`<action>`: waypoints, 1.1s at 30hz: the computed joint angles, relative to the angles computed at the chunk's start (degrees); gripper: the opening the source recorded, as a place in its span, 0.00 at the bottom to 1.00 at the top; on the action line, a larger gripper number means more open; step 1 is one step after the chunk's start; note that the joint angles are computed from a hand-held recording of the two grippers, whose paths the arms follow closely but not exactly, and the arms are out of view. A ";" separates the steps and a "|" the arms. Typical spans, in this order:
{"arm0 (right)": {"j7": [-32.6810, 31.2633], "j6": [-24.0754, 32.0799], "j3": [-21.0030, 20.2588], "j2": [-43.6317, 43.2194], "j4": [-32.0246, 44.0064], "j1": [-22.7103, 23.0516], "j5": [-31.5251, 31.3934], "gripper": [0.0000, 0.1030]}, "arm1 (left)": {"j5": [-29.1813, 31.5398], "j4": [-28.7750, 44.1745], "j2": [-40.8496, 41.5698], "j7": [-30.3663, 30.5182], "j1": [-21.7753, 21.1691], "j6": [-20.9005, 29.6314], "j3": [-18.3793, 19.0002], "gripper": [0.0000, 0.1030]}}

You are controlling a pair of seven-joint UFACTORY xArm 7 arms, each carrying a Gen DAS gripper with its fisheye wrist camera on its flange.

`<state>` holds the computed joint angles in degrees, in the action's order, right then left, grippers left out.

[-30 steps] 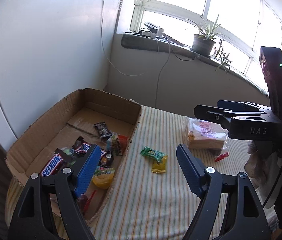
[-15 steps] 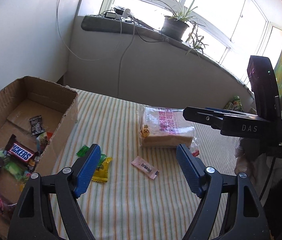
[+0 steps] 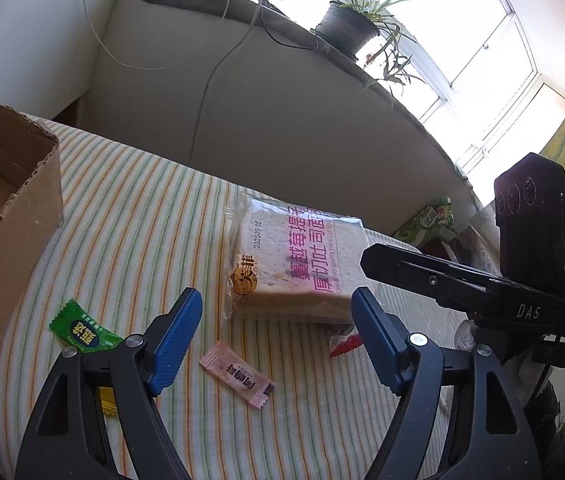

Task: Organize snacks
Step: 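Grasp the bagged bread loaf with the right gripper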

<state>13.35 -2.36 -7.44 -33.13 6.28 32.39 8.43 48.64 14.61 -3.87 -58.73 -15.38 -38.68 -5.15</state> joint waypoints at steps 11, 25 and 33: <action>-5.84 -0.24 -13.28 2.17 0.76 10.17 3.86 0.60 | -0.33 3.91 5.02 2.67 -0.44 2.70 -2.96 0.71; -5.71 0.52 -7.79 1.72 0.46 5.85 4.95 0.52 | -7.95 2.90 -1.28 7.65 -5.21 8.91 -4.06 0.65; -0.99 2.84 1.60 -2.68 -0.30 1.09 3.68 0.52 | -11.04 -2.50 -9.61 9.30 -9.13 10.20 -0.62 0.65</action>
<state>12.36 0.48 -5.84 -35.81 5.98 33.48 12.11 37.60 12.11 -13.48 -49.43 -24.51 -28.48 -5.78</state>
